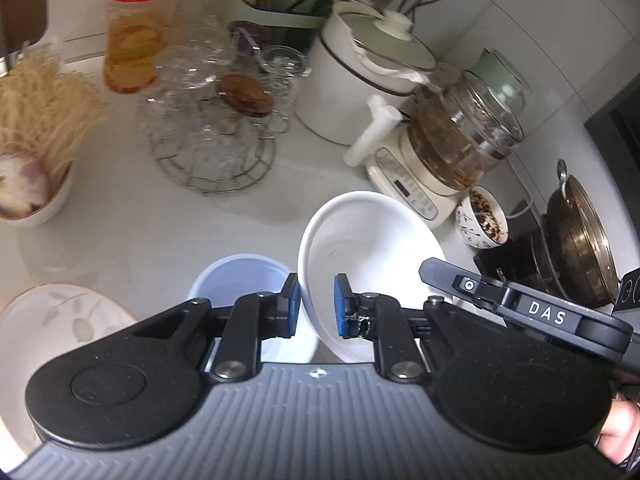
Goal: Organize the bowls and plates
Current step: 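Lift the white ceramic bowl with both grippers toward the nested plastic bowls, then lower the ceramic bowl into the plastic bowls and open both grippers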
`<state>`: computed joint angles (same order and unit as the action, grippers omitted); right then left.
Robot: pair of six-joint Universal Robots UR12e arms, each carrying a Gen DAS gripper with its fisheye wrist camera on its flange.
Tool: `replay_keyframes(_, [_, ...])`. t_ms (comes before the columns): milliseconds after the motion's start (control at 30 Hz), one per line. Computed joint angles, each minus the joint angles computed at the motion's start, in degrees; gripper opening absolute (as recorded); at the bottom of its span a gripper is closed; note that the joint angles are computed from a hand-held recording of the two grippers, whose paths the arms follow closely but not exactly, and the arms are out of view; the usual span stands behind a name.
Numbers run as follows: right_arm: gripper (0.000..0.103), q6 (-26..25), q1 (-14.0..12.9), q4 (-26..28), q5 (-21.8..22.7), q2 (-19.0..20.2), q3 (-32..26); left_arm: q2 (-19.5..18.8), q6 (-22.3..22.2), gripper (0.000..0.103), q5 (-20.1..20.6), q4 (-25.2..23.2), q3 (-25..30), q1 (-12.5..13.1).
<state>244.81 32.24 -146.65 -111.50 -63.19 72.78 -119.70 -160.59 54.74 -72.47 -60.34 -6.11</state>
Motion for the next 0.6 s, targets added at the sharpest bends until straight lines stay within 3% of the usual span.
replay_keyframes(600, [0.014,-3.8,-1.1,4.9,8.3,3.4,-4.0,-0.5,-3.8,0.019,5.1,-0.9,-1.4,1.1])
